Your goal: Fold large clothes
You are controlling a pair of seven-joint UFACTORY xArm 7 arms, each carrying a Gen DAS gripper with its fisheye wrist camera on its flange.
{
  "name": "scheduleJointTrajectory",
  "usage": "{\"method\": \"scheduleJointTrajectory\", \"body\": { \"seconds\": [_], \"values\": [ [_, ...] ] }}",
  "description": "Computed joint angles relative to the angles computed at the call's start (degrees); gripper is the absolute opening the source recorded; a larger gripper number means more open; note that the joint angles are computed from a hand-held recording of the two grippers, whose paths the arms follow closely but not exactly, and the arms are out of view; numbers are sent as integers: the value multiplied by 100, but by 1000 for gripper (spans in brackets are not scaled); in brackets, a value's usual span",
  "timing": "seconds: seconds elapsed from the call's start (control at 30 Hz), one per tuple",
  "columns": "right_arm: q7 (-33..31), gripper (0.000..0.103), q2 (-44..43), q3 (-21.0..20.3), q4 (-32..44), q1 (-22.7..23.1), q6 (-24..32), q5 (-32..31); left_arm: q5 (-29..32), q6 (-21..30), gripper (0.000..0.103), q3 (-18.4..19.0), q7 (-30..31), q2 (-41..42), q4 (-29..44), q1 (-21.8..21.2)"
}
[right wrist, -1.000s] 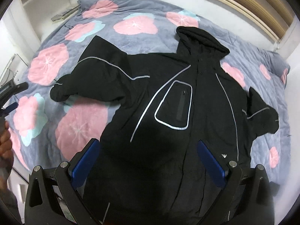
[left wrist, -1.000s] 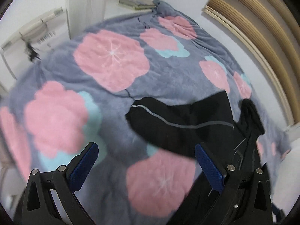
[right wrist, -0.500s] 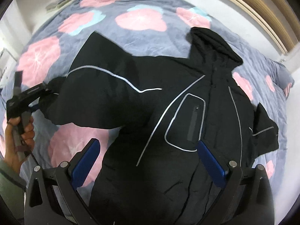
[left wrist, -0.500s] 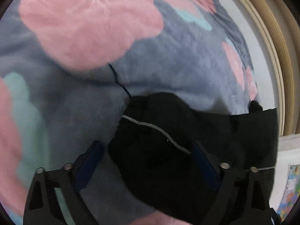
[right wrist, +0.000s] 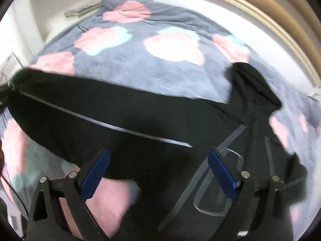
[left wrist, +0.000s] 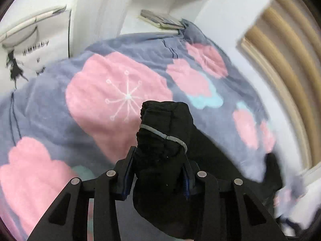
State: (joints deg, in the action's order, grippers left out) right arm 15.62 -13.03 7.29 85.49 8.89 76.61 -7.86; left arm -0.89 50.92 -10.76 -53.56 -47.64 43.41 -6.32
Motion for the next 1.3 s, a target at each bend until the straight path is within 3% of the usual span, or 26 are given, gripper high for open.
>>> {"method": "scheduleJointTrajectory", "body": {
  "seconds": [0.17, 0.27, 0.33, 0.43, 0.63, 0.93, 1.17, 1.3],
  "values": [
    [-72, 90, 441, -56, -324, 94, -645, 404, 557, 870, 40, -371, 113, 1054, 306, 63],
    [-58, 84, 703, -48, -495, 143, -601, 367, 669, 880, 41, -332, -62, 1086, 125, -18],
    [-108, 71, 888, -89, -606, 166, -422, 544, 614, 795, 41, -208, -108, 1023, 0, -78],
    [-147, 71, 935, -117, -830, 196, -416, 659, 655, 846, 41, -156, 30, 1008, 43, -161],
    [-232, 71, 446, -298, -844, 53, -351, 1064, 763, 1032, 41, -390, 195, 927, 609, -376],
    [-112, 72, -1044, -552, -1213, -614, 134, 506, 827, 572, 41, -1114, 467, 1982, 2180, -976],
    [-92, 72, -1991, -794, -1656, -1217, 768, 66, 1445, 248, 41, -1781, 477, 4114, 3955, -1781],
    [-95, 72, -2377, -965, -1909, -1559, 1031, -86, 1966, 310, 41, -1938, 538, 5556, 5278, -2460]
  ]
}}
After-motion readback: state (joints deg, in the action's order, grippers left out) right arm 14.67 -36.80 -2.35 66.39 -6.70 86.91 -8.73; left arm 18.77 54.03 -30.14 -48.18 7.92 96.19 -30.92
